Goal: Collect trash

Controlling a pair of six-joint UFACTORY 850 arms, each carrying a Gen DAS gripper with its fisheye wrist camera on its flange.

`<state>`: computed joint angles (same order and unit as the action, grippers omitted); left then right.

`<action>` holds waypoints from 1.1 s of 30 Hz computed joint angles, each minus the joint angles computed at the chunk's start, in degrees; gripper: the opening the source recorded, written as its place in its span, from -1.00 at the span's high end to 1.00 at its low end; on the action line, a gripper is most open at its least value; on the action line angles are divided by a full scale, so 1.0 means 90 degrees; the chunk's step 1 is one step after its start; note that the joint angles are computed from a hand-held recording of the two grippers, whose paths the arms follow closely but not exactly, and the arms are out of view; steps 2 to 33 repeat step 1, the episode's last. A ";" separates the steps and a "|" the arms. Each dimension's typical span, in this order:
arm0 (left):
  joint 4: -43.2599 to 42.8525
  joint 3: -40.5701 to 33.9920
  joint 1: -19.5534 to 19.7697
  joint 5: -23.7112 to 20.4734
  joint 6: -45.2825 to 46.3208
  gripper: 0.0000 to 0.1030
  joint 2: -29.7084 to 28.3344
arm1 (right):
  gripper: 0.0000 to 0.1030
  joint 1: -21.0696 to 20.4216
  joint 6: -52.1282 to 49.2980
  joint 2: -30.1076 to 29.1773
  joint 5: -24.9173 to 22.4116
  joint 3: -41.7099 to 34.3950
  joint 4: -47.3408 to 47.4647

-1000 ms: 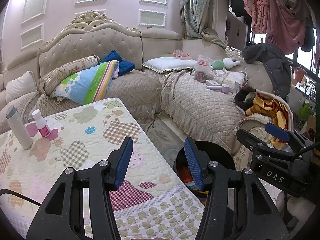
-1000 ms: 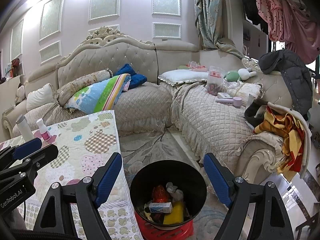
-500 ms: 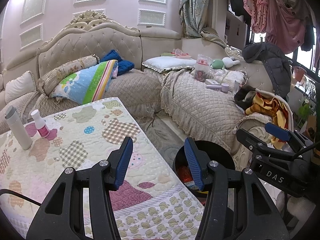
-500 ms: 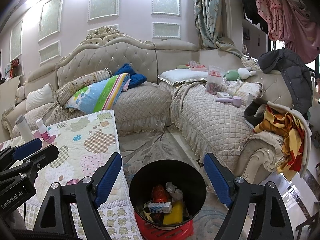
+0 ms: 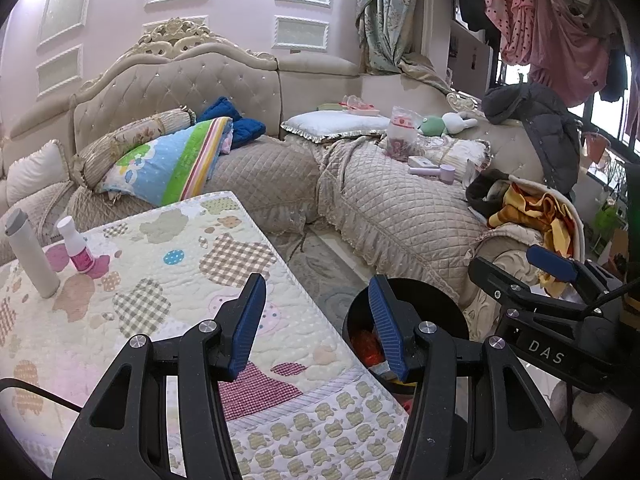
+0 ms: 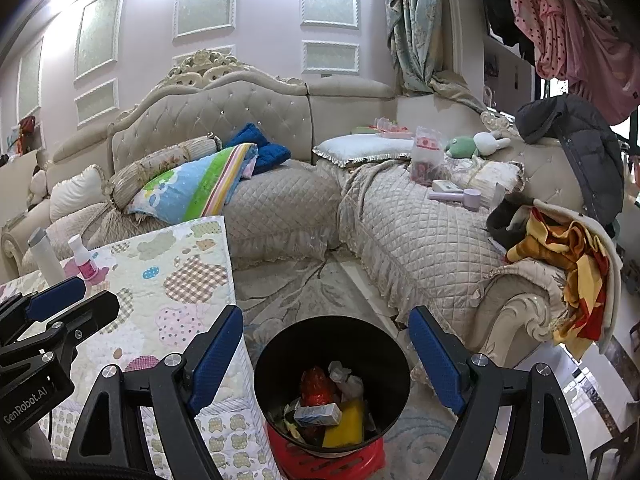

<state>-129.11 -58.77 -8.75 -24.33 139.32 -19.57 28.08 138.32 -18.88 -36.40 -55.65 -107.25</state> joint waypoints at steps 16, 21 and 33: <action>0.0098 -0.0018 0.0031 0.0010 -0.0112 -0.01 -0.0018 | -0.61 -0.0002 -0.0046 -0.0022 0.0030 -0.0045 0.0030; 0.0098 -0.0018 0.0031 0.0010 -0.0112 -0.01 -0.0018 | -0.61 -0.0002 -0.0046 -0.0022 0.0030 -0.0045 0.0030; 0.0098 -0.0018 0.0031 0.0010 -0.0112 -0.01 -0.0018 | -0.61 -0.0002 -0.0046 -0.0022 0.0030 -0.0045 0.0030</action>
